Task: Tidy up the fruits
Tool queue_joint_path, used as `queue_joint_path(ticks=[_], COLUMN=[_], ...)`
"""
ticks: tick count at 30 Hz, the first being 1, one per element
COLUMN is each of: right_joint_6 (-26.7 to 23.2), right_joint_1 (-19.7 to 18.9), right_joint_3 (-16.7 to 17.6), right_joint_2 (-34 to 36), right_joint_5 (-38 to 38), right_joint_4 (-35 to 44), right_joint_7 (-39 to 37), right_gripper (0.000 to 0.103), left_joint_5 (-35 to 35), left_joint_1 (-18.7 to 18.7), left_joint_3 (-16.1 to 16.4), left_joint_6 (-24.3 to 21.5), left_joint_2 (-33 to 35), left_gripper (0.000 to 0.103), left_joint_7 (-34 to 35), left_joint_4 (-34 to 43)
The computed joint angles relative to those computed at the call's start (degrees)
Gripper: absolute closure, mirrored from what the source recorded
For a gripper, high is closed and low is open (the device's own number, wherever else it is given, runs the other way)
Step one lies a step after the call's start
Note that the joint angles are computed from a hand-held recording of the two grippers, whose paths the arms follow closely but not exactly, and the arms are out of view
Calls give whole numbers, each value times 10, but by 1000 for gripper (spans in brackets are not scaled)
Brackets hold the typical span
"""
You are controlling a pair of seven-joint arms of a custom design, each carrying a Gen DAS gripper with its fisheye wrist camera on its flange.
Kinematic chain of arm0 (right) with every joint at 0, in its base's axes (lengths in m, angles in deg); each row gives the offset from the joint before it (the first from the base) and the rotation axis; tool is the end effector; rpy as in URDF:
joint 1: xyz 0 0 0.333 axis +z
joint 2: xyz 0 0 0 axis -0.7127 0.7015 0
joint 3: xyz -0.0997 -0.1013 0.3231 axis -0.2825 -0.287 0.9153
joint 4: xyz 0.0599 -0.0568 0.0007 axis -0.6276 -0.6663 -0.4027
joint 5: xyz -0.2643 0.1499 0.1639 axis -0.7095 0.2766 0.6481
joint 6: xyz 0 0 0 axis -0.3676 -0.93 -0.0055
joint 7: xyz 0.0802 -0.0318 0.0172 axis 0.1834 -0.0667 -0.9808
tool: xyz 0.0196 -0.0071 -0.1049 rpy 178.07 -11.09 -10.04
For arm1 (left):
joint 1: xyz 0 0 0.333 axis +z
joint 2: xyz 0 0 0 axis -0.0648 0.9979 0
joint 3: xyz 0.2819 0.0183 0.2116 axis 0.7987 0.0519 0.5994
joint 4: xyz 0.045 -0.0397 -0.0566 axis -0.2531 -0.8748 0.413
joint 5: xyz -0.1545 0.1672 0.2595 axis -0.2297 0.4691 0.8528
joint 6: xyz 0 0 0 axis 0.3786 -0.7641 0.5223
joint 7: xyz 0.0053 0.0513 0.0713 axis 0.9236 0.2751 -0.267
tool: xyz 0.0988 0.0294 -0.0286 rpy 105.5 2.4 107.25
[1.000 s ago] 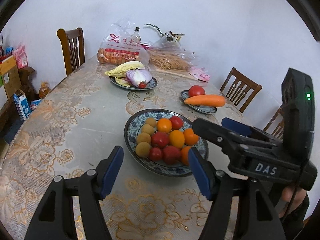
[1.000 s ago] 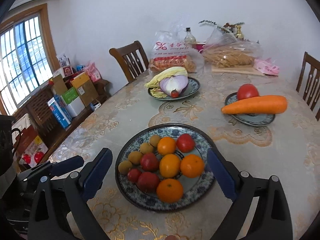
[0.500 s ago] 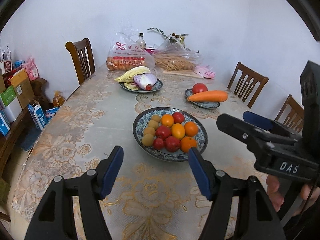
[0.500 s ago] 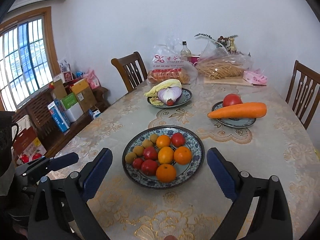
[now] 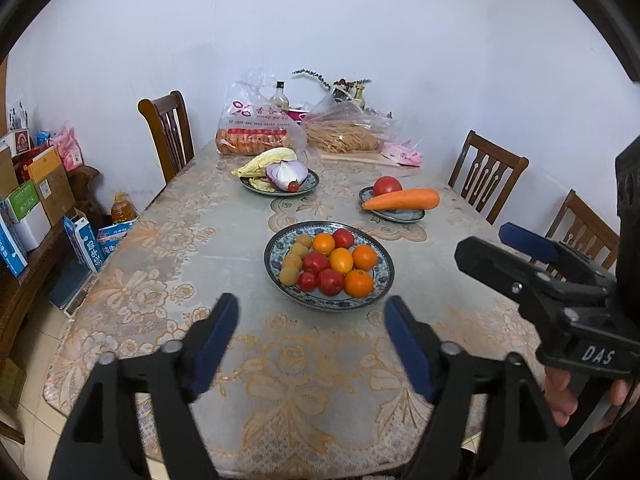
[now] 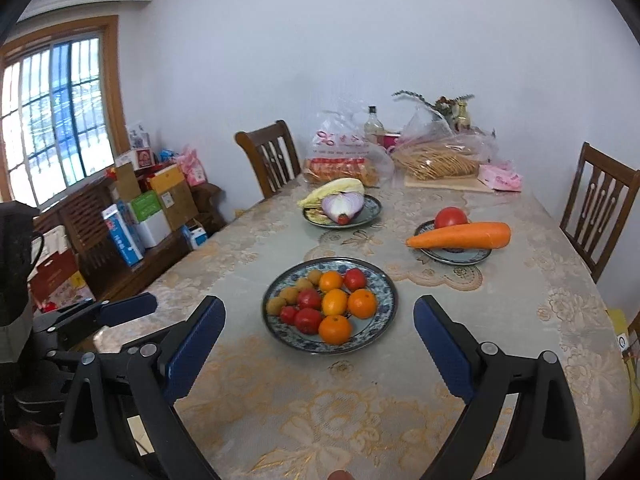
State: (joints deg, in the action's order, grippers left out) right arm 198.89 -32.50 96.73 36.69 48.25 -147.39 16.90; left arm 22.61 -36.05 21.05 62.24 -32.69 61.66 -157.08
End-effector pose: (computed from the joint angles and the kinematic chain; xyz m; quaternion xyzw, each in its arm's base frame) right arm 0.5964 0.1682 0.5368 -0.7603 0.3856 -0.1780 0.4916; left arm 0.5199 -0.4269 0.5605 -0.6979 0.5533 -0.3299 0.3130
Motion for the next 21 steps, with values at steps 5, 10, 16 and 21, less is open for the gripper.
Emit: queue_joint_path(ticks=[5,10,16,21], right_joint_6=[-8,-9,-11,4], right_joint_1=[0,8,16,24], right_joint_3=[-2,-11,-22,-26], right_joint_2=[-31,-56,-80,-90], right_joint_5=[42,65,106,95], right_joint_4=[-31,-59,-88,-114], right_joint_7=[-44,-77,-122,-114], right_gripper=[6,6,6,6], left_joint_5=[9,18,-4,-37], left_joint_1=[-10,-15,-22,-16], left_joint_3=[-5,-14,-24,-32], left_joint_6=[-20,-40,-86,-86], left_joint_2=[-16,-29,-24,-31], left_gripper=[19,19,19,19], left_joint_7=[-15,-28,-31,-34], left_joint_4=[-14,-28,-22,-44])
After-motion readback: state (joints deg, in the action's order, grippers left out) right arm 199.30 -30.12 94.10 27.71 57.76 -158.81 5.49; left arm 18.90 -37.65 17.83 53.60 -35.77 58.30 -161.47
